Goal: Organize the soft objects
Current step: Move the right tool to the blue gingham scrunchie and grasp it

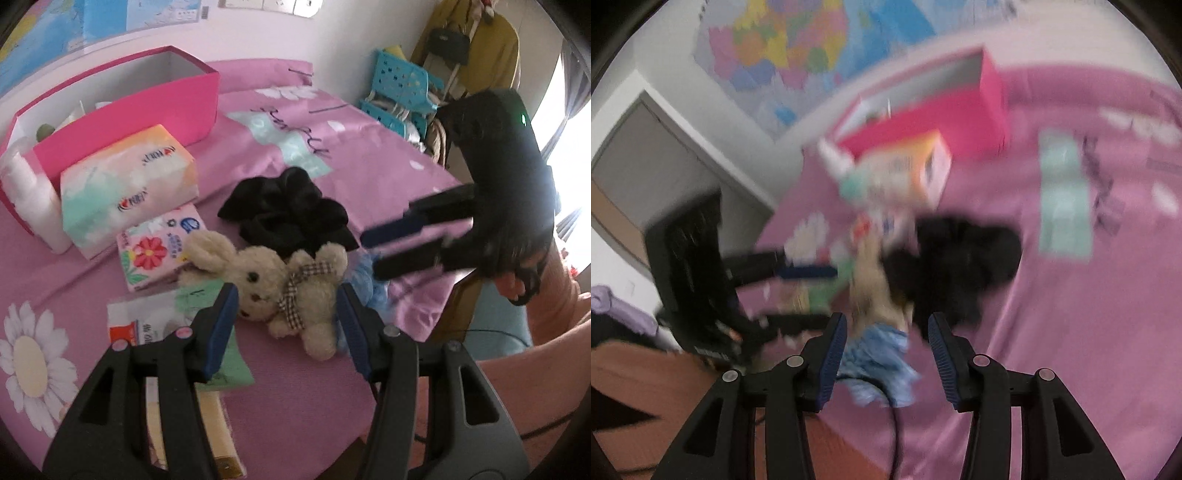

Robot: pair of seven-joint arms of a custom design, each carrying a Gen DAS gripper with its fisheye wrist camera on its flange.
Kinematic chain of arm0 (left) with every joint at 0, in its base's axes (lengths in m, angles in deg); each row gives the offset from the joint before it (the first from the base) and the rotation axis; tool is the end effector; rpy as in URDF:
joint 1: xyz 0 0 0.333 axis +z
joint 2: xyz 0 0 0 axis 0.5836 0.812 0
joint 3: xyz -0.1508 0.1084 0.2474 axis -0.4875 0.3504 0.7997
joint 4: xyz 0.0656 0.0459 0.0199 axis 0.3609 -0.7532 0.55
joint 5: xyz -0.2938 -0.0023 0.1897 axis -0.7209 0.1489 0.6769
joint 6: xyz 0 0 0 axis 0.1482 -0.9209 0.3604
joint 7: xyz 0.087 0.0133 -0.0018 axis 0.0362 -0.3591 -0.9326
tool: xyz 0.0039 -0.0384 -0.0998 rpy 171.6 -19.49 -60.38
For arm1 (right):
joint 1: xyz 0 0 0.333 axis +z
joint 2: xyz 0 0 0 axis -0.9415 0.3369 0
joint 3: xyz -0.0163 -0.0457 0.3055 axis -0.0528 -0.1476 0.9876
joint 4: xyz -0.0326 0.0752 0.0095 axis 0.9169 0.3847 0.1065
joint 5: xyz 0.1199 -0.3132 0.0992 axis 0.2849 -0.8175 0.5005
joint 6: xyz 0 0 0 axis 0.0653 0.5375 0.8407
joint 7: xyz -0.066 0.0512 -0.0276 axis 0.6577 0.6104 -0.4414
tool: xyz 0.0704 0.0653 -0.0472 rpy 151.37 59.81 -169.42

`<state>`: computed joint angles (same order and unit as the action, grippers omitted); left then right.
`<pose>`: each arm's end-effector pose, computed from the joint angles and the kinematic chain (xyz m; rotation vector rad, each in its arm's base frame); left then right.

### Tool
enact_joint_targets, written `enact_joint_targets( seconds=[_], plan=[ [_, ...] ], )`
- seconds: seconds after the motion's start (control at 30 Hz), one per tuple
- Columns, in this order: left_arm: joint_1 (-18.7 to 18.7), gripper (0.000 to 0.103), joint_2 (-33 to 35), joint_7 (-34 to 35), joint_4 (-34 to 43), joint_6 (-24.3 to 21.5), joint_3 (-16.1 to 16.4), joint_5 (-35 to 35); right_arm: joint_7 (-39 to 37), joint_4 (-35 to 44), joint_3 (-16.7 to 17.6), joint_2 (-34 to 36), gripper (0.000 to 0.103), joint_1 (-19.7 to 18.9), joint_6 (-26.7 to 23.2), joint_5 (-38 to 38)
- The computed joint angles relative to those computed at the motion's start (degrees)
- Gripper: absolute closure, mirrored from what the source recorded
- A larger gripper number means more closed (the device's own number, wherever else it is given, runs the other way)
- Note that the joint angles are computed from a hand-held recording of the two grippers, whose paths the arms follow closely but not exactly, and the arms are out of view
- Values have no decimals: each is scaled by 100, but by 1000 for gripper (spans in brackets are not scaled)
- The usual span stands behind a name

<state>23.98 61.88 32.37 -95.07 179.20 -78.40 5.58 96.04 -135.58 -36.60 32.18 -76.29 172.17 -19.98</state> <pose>0.6390 -0.2489 0.5601 -1.4694 2.4301 -0.9419 0.6557 0.0359 0.5042 -1.9811 1.1546 0.2107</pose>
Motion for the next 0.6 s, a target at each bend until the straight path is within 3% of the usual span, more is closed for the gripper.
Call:
enact_joint_targets(
  seconds=[0.13, 0.27, 0.3, 0.33, 0.37, 0.6],
  plan=[
    [-49, 46, 60, -90, 37, -79, 17, 37, 141, -307, -101, 6, 60, 181, 260, -499],
    [-37, 46, 18, -54, -29, -70, -10, 15, -19, -486, -62, -73, 64, 92, 449, -401],
    [-37, 46, 5, -41, -45, -60, -13, 13, -84, -532, -54, -104, 72, 96, 499, -405],
    [-29, 46, -3, -18, -52, -58, -20, -2, -149, -512, -33, -96, 87, 74, 386, -401],
    [-17, 46, -6, 6, -52, -62, -33, -34, -229, -557, -32, -134, 91, 106, 410, -463],
    [283, 46, -77, 665, -116, -126, -320, -832, -864, -782, -2, -479, 97, 45, 740, 158]
  ],
)
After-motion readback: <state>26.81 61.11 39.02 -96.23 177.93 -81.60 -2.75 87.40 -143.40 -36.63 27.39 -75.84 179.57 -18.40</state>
